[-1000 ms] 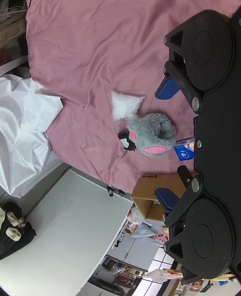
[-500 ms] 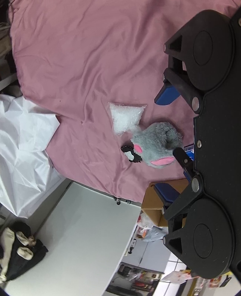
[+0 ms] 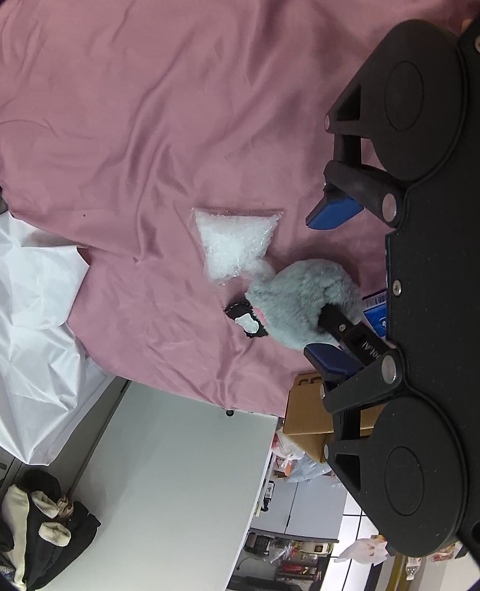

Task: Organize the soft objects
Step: 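Grasp the grey plush mouse body with the left gripper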

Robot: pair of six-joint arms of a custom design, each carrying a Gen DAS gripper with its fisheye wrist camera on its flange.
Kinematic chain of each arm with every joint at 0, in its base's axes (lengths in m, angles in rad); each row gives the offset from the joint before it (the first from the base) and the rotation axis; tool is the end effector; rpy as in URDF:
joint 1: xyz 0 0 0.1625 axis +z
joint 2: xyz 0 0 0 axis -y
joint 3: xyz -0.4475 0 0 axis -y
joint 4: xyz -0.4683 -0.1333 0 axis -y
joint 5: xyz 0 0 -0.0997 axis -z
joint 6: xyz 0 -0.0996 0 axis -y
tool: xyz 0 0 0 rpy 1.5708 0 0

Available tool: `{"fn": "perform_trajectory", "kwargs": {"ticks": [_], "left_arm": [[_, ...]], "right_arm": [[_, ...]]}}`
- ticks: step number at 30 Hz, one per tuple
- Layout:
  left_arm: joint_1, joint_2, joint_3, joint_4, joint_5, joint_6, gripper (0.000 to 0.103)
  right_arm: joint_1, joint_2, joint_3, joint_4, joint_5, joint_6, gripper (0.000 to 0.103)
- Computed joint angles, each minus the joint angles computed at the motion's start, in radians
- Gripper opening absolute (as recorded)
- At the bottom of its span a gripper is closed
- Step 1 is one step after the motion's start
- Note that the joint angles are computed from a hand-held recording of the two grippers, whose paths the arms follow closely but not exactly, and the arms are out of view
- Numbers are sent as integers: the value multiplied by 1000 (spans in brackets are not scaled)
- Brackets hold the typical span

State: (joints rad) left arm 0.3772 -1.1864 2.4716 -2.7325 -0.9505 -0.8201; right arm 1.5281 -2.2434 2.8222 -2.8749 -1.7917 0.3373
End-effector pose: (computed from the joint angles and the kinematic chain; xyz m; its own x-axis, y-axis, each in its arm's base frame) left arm -0.2910 -0.3209 0.0353 -0.8337 0.2668 -0.4836 0.4589 0.8218 -0.3378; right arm 0.1006 -0.2568 0.2498 -0.9035 0.4238 -0.0648 0.3507 0.6436 -0.6802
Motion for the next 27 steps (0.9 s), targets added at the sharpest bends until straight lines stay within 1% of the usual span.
{"fn": "perform_trajectory", "kwargs": {"ticks": [2, 5, 9, 13, 15, 17, 19, 21, 22, 23, 25, 27], "left_arm": [[11, 0, -1, -20, -9, 4, 31], [32, -7, -5, -35, -32, -6, 27], [63, -14, -13, -48, -67, 1, 26], [100, -27, -17, -57, -111, -5, 26], [114, -35, -22, -55, -127, -3, 26], [130, -40, -30, -49, -151, -1, 26], [138, -45, -36, -39, -161, -3, 26], [142, -50, -38, -32, -169, -3, 26], [144, -50, -39, -29, -172, -5, 26], [146, -49, -41, -24, -176, -7, 25], [149, -46, -44, -14, -179, -14, 25], [147, -48, -44, -11, -178, -11, 25]], "right_arm": [[0, 24, -3, -15, 7, 3, 68], [16, 88, -16, -61, -3, 8, 67], [22, 155, -30, -104, -21, 6, 67], [-4, 214, -35, -155, -14, 12, 61], [-3, 248, -39, -180, -20, 14, 58], [2, 268, -43, -194, -25, 15, 58], [-6, 276, -44, -191, -13, 22, 58], [-7, 298, -50, -191, -14, 24, 56], [-6, 312, -52, -193, -20, 27, 52], [-8, 329, -53, -203, -22, 27, 44], [-19, 350, -45, -242, 0, 12, 34], [-13, 362, -45, -263, -6, 2, 31]]}}
